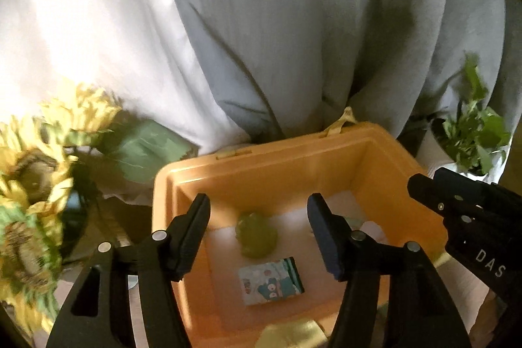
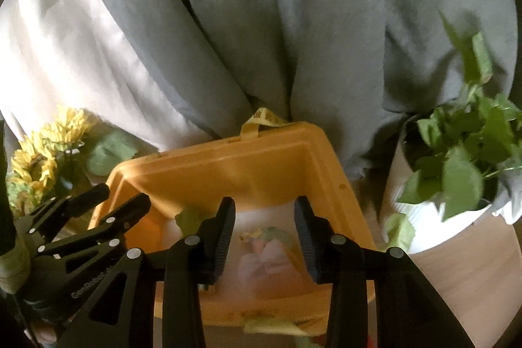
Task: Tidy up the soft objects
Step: 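Open left tool dropping frog while right tool releases towel roll into crate, then withdraw both tools from the crate toward the tissue and Mickey plush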
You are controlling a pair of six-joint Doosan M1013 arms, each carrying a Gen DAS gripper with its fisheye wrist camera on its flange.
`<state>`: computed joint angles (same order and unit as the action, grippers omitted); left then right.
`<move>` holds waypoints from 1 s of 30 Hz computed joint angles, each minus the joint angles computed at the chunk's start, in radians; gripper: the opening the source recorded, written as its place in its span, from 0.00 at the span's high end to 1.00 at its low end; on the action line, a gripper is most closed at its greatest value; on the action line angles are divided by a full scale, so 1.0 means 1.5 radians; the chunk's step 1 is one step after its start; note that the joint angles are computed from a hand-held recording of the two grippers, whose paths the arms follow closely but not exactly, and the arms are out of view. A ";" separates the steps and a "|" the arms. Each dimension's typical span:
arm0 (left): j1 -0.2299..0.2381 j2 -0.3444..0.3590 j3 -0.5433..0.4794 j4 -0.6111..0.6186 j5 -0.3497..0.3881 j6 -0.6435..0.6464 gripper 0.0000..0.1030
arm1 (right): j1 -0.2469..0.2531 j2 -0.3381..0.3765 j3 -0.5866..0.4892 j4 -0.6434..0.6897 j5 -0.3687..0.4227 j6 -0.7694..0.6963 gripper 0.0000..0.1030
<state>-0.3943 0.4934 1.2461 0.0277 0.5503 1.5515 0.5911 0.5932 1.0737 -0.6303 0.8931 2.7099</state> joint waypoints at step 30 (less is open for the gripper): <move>0.016 -0.196 0.238 -0.168 -0.185 0.190 0.37 | 0.126 -0.099 0.119 -0.252 0.082 0.283 0.35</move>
